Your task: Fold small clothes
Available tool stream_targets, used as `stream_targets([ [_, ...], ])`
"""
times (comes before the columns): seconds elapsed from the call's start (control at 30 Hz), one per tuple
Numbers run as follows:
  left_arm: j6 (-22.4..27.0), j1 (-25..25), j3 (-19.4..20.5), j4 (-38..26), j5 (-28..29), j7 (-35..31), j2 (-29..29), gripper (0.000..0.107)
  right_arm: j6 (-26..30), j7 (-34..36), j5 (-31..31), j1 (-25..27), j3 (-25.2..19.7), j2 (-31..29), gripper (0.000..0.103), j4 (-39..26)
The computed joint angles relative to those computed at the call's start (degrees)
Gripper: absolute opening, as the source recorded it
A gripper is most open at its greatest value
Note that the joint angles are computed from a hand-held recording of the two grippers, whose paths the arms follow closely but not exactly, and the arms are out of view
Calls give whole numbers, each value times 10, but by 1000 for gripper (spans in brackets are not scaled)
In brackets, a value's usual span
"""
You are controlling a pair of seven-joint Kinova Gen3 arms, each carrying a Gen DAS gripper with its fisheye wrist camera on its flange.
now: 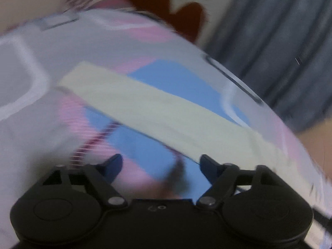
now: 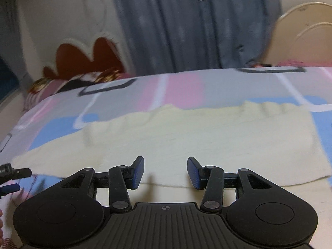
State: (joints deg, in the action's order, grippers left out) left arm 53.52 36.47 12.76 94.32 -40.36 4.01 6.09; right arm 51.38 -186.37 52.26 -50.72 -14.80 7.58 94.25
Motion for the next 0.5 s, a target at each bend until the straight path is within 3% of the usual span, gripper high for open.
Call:
stream_targets([
  [0.1,-55,-35,-18,51,16,35,-32,58,-10,19,-5,-5,1,21,46,-22],
  [0.3,-158,-102,-20,101,5,74,-51,61,-6,43,-12,-32,25,63,46,-69],
  [0.4,-187,-113,-21,109,-50,128,-38,58,-1,45,-14,-45,41,79,46,-84],
  [0.43,-184,-108,-24,112,-69,147,-36,50,3,45,-14,-49,46,85,46,-89],
  [0.47,-175,-108,-20,104,-86,162,-25,34,8,46,-14,-53,51,91,46,-95],
  [0.5,-164,-100,-26,98,-92,171,-17,24,12,49,-16,-55,55,94,46,-98],
])
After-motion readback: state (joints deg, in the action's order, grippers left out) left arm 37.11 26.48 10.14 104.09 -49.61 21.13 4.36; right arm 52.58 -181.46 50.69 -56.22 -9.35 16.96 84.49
